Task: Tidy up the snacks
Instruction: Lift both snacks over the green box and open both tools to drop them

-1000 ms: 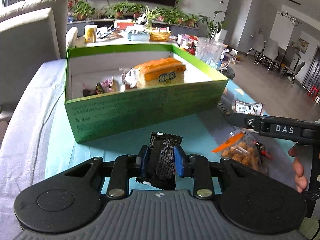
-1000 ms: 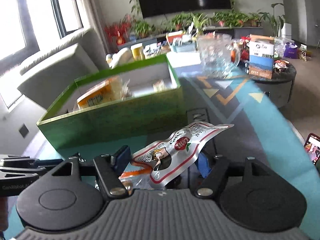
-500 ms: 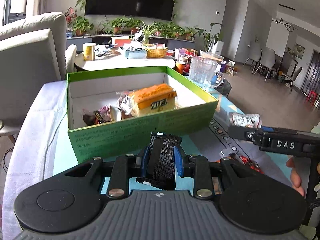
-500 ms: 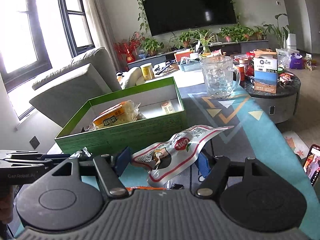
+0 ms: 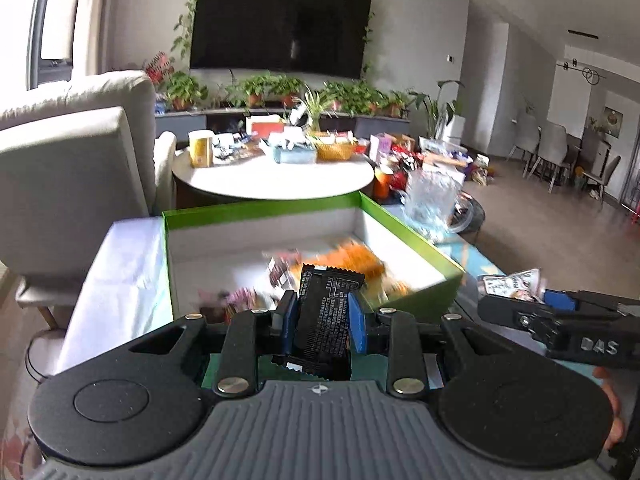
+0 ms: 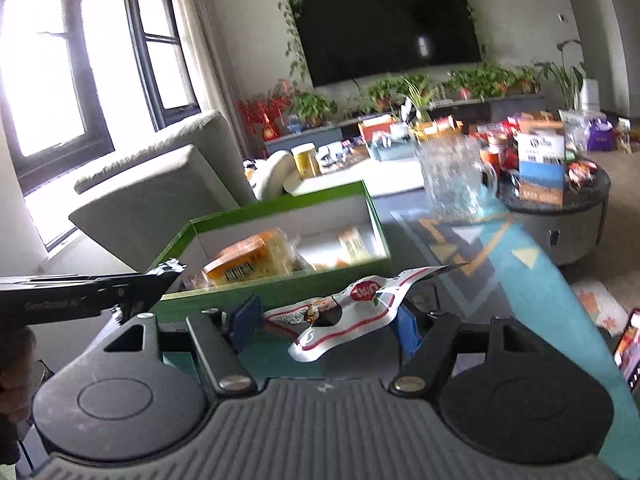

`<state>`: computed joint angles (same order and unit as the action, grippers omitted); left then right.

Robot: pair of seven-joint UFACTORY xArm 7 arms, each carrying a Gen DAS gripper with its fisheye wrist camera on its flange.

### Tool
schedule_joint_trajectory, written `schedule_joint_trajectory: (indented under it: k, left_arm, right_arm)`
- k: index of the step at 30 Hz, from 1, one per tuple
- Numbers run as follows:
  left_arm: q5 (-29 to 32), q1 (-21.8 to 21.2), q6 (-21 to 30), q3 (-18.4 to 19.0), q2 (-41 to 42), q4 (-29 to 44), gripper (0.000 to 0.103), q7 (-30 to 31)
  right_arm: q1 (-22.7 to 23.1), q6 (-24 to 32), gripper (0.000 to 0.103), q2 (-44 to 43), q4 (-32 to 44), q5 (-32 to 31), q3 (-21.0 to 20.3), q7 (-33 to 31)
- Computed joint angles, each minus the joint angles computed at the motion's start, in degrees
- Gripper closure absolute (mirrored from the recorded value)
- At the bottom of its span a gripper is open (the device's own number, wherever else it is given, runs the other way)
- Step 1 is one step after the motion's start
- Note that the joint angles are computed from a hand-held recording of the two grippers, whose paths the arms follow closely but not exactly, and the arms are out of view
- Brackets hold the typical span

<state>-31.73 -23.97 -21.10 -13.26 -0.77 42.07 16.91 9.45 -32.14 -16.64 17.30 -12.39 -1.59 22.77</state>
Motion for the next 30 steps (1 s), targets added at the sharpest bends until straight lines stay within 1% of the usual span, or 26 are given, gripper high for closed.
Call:
schedule_joint_trajectory:
  k: [2,4,6,7,11,15,18,20,21,22,24,26,28,30]
  left_arm:
    - [-5.29,-0.44,-0.79,-0.18,1.38,2.19,0.077,5.14]
    - [-11.44,-1.98,-1.04,0.91,3.21,5.17,0.077,10.59]
    - [-14.1,-3.35,-0.49,2.5,4.6,7.28,0.077,12.2]
    - [-15.46,-4.08,-0.07,3.44,5.34,8.39,0.077,13.06]
    - [-25.12,-9.23,0.59,8.77,9.08,13.65,0.077,21.26]
    - [-29.37,-11.96,1.71,12.56,11.59,16.83,0.077,23.39]
    - [-33.09,-14.23,1.4,15.04,13.21,18.5,0.076,24.87]
    - [-39.7,-16.74,1.8,17.22,13.91,20.16,0.075,30.2]
    - [-40.64,-16.23,2.24,16.8,13.91,20.3,0.072,31.08]
    - [-39.18,-14.64,2.31,15.18,13.47,19.46,0.069,29.68]
    - [-35.59,-12.9,2.19,13.55,12.63,17.61,0.069,26.38]
    - [-32.95,-12.19,1.31,12.71,11.82,15.86,0.069,24.02]
    - [-31.78,-11.8,0.77,12.28,11.39,15.06,0.069,23.0]
    - [-28.26,-10.19,0.14,10.87,10.35,13.11,0.068,19.68]
  right_arm:
    - [0.08,-1.03,0.056,0.2,0.64,-0.25,0.15,-0.3]
    - [0.14,-1.93,0.056,0.72,1.38,-0.58,0.29,-0.5]
    - [0.06,-2.22,0.056,0.92,2.05,-0.68,0.65,-0.83]
    - [0.04,-2.27,0.056,1.1,2.39,-0.72,0.78,-0.97]
    - [0.03,-2.25,0.056,1.87,3.15,-0.93,1.06,-1.08]
    - [-0.07,-1.71,0.056,2.8,3.88,-0.62,1.54,-1.36]
    - [-0.02,-1.17,0.056,3.3,4.5,-0.45,1.78,-1.46]
    - [0.0,-0.94,0.056,3.75,5.04,-0.21,2.0,-1.6]
    - [0.04,-0.88,0.056,3.92,5.25,-0.13,2.08,-1.58]
    - [0.08,-0.86,0.056,4.15,5.43,0.01,2.2,-1.56]
    - [0.25,-0.7,0.056,4.7,6.02,-0.25,2.14,-1.21]
    - [0.35,-0.49,0.056,5.39,6.72,-0.56,2.18,-1.0]
    - [0.41,-0.35,0.056,6.13,7.49,-0.55,2.52,-0.97]
    - [0.47,-0.43,0.056,7.08,8.31,-1.0,2.58,-0.68]
